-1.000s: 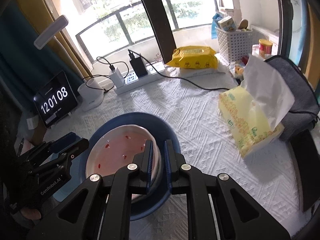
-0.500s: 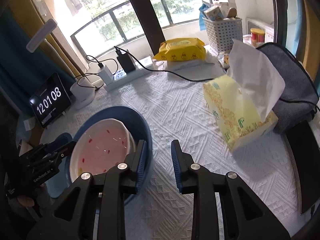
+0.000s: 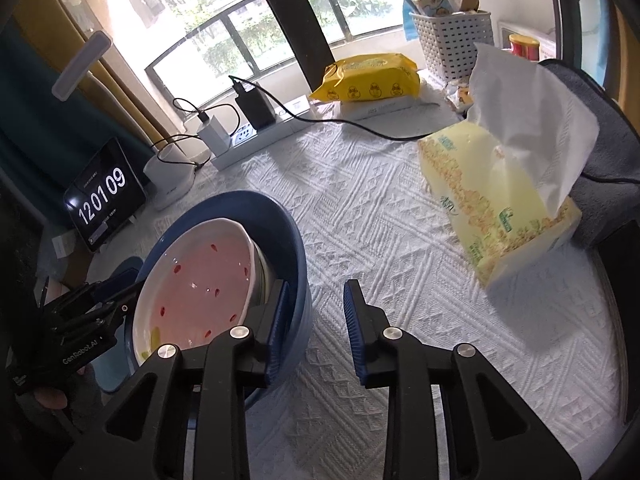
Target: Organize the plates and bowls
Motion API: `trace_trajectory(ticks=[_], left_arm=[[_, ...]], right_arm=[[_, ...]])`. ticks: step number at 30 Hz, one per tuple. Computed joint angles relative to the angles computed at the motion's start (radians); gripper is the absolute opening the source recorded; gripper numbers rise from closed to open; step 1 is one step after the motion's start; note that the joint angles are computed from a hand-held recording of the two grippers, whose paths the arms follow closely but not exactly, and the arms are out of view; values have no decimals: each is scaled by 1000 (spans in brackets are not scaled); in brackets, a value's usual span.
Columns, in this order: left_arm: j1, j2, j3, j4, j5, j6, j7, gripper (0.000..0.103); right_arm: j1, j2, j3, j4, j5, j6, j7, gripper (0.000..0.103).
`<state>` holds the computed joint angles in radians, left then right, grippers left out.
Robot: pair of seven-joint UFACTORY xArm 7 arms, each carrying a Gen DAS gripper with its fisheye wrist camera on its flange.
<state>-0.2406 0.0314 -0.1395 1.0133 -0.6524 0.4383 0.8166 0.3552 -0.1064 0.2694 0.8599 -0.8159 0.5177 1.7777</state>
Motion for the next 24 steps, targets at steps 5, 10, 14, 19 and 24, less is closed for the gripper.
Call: trace_trajectory(ticks=[5,10,14,19,24], left_arm=[[1,0,-1,0,-16,-1,16,44],[-1,-4,-2,-3,-41,9,33,36],[-10,-15,-5,-15,-50,-2,55,24],[-14,-18,0,-13,-101,21,92,16],[-22,-31,0,-26,-117,9,96,11]], right_arm=[[4,16,-2,7,-20,5,36,29],[6,17,-7,1,-21,-9,99,29],[3,16,-6,-7,-51,-20,147,29],[2,20,-3,-6,-109,-27,211,26],[25,46,2,37,-130,32,208,13]])
